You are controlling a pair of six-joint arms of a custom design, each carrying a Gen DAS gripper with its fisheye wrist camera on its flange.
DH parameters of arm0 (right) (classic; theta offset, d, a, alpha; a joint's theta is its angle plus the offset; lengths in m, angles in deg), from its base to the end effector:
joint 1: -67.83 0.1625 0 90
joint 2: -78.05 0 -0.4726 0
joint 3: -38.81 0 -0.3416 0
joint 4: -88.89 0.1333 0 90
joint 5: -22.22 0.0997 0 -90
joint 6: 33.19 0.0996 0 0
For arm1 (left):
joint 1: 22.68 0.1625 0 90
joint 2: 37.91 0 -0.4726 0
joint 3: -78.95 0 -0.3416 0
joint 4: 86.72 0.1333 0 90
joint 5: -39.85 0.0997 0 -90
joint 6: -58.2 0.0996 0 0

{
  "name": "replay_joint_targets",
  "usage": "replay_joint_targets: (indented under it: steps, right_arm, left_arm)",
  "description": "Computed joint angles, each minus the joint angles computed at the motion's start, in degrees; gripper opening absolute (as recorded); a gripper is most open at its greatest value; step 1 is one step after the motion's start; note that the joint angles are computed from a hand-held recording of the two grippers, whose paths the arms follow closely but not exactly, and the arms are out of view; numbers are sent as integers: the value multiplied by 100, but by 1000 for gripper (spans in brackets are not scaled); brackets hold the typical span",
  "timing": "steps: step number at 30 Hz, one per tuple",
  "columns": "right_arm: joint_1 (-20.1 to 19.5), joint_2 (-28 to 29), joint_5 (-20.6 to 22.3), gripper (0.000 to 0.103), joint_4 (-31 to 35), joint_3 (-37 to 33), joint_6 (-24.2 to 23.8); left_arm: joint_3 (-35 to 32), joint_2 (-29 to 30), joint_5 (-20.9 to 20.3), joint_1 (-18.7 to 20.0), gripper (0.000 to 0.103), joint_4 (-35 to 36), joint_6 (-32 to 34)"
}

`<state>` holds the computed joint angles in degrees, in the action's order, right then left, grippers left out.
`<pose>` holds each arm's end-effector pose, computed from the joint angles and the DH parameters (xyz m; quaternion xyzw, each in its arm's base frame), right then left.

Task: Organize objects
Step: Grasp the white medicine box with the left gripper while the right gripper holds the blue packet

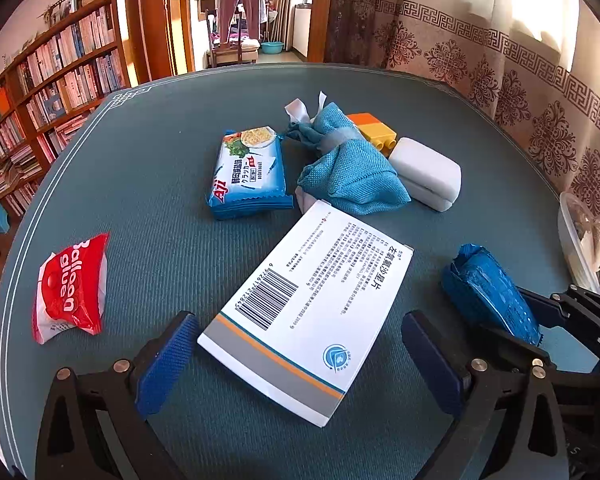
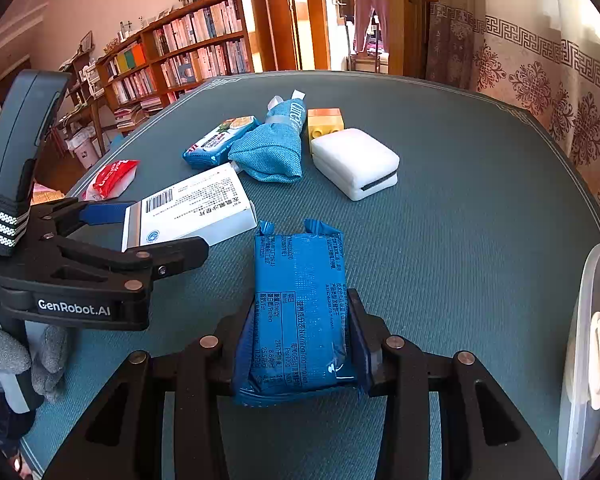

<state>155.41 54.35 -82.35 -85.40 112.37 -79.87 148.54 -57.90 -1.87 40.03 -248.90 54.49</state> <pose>0.0748 -0.7936 0.0682 0.3222 -0.8918 0.2167 0.2321 -0.1745 -0.7911 0.0410 0.1045 0.8924 -0.2793 0.3387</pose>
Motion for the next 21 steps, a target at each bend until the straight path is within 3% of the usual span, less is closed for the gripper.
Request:
replay_joint_targets:
  steps: [6, 16, 21]
  right_arm:
    - [-6, -7, 21, 42, 3, 5, 13]
    - [-13, -13, 25, 43, -21, 31, 0]
    - [-16, -17, 35, 44, -6, 27, -5]
  left_arm:
    - [-225, 109, 153, 9, 102, 151, 96]
    - [-234, 254, 193, -76, 73, -242, 718]
    - [-259, 275, 188, -84, 73, -243, 712]
